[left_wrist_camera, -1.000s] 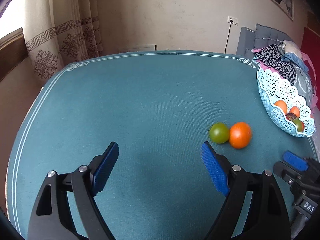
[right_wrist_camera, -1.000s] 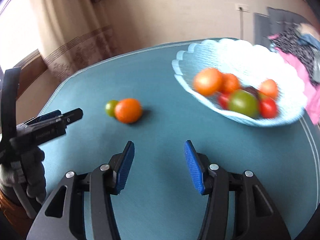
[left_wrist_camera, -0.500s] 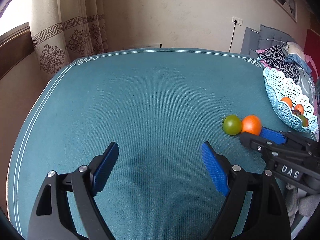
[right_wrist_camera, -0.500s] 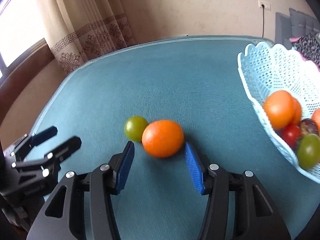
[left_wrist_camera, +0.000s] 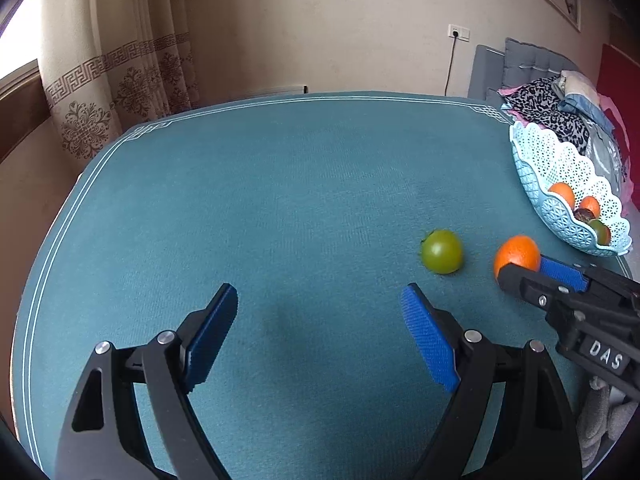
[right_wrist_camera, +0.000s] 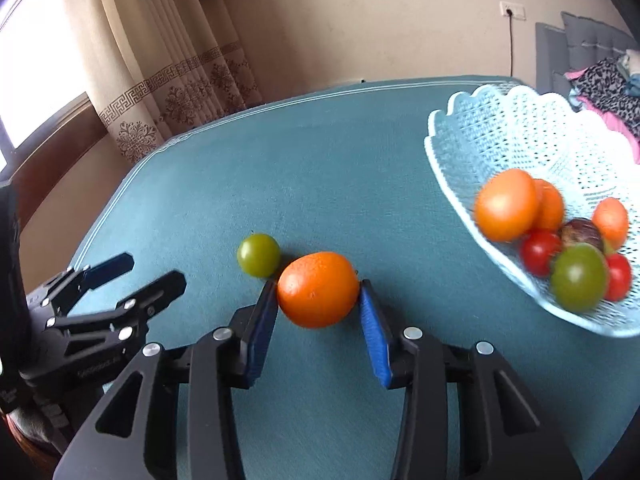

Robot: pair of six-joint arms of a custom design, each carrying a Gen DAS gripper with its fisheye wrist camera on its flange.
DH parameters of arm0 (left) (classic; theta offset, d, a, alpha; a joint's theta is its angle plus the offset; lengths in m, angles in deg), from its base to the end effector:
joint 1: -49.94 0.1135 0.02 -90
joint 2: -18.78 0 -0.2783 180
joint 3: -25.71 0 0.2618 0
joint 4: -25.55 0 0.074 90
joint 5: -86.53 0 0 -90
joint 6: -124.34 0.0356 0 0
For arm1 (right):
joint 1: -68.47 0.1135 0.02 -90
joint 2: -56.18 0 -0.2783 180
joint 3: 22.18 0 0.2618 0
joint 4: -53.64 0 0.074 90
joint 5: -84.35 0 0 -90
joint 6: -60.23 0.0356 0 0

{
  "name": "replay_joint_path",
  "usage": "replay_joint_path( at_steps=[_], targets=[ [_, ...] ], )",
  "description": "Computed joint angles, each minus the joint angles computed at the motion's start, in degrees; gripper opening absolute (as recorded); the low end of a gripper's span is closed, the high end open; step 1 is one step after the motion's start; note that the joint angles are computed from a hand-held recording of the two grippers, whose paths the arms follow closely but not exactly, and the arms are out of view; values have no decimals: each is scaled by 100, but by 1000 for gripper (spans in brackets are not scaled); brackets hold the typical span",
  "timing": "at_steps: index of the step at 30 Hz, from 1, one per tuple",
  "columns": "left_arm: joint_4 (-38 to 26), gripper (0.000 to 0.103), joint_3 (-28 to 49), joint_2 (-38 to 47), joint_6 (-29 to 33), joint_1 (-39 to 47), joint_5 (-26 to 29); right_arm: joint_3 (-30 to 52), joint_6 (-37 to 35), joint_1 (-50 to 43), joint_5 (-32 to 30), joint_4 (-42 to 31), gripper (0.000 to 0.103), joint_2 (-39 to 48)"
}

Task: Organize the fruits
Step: 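Grasp the small orange with the right gripper while the left moves toward the small green tomato, then grasp the small green tomato with the left gripper while the right holds the small orange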

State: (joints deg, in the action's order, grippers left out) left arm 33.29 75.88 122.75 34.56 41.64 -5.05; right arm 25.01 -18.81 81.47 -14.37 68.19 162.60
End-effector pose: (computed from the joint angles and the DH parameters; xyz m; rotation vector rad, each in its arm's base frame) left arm 0.3147 -0.0449 0.0934 0.1632 2.3690 -0.0348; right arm 0.3011 0.0750 0.0787 -0.1176 2.3689 0.3822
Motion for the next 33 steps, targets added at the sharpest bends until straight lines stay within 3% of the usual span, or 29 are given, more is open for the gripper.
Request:
replay_joint_path(
  at_steps=[12,26,29,33],
  targets=[
    [-340,85,622,373,-269,-453,91,-1166,-316,-829,-193,529,42,-583],
    [-471,85,1115,772,-428,-709,-20,-1294,-209,-838,-82,828,42,-417],
    [-456,84,1157,831,-490,-713,24,-1316,-182,-807,-48,909,42,-387],
    [-445,72,1180,910,-454,-772,0,-1333,-191,-825,-74,929,42,-377]
  ],
)
